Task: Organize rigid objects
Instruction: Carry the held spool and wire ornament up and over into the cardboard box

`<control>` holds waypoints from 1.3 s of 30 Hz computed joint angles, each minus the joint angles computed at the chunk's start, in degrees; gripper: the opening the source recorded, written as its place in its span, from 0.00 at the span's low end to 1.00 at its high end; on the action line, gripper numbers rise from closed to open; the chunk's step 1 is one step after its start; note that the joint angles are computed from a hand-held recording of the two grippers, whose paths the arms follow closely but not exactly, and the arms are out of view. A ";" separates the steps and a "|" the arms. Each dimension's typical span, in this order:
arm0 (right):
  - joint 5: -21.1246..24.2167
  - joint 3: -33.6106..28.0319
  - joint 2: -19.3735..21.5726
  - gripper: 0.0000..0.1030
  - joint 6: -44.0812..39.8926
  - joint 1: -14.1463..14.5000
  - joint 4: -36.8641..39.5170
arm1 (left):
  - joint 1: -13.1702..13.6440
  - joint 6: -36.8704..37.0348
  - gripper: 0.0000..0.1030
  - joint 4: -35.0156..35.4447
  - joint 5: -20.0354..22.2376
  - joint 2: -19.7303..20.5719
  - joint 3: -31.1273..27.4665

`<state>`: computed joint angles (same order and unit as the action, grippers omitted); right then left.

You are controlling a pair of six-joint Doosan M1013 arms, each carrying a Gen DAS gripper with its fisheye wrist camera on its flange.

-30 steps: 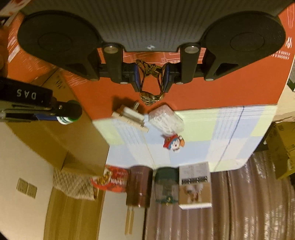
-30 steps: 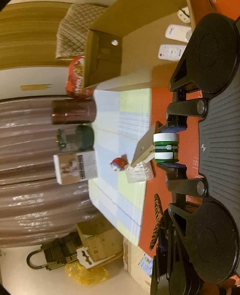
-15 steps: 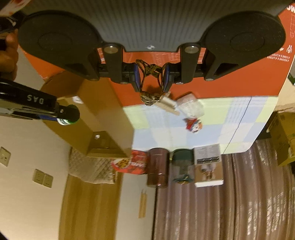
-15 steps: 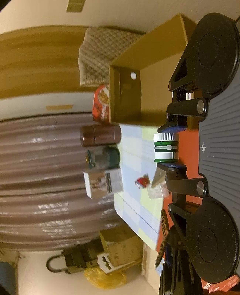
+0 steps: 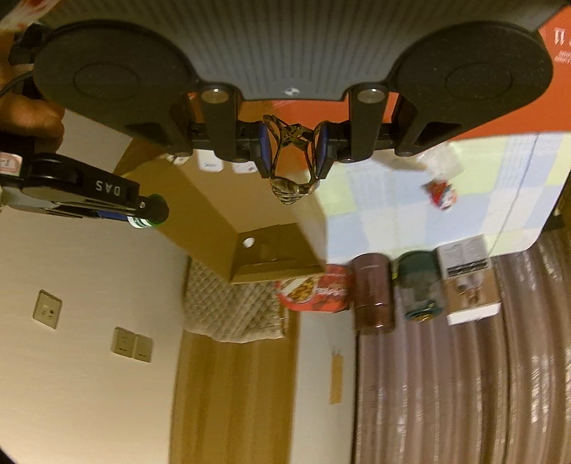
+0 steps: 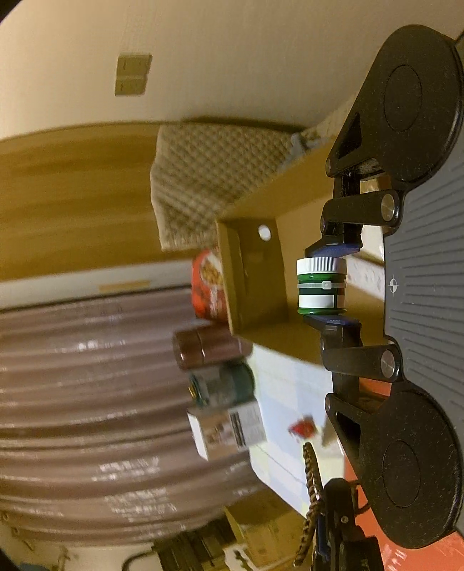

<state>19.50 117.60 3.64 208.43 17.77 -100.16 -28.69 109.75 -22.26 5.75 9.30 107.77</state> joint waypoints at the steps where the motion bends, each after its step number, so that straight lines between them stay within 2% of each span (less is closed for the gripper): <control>1: -0.11 -0.10 -0.01 0.28 -0.17 -0.72 0.17 | -0.26 3.01 0.20 -2.90 0.10 0.47 -0.56; 5: -1.38 -0.70 0.54 0.28 -1.47 -3.30 1.48 | -1.39 8.80 0.20 -8.35 0.70 2.78 -3.08; 8: -2.21 -1.27 1.35 0.28 -3.30 -4.56 3.73 | -2.06 10.39 0.20 -9.53 1.38 4.58 -4.85; 10: -2.87 -1.68 1.81 0.28 -3.91 -5.23 4.61 | -2.44 8.63 0.20 -7.05 1.77 5.76 -6.00; 13: -3.02 -2.34 2.51 0.28 -5.17 -5.98 5.54 | -2.97 1.37 0.20 1.42 2.22 7.40 -7.60; 18: -3.53 -3.40 3.93 0.28 -8.12 -7.30 9.71 | -3.13 -6.53 0.20 9.67 3.58 9.92 -10.34; 27: -4.48 -4.16 4.94 0.28 -11.98 -7.81 13.48 | -2.95 -9.33 0.20 12.38 5.31 12.50 -12.44; 39: -4.97 -4.89 5.70 0.28 -16.02 -7.70 17.06 | -2.53 -8.25 0.21 10.73 6.41 13.67 -13.37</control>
<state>14.54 112.71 9.34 192.41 10.07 -83.09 -31.22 101.50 -11.53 12.16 22.97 94.40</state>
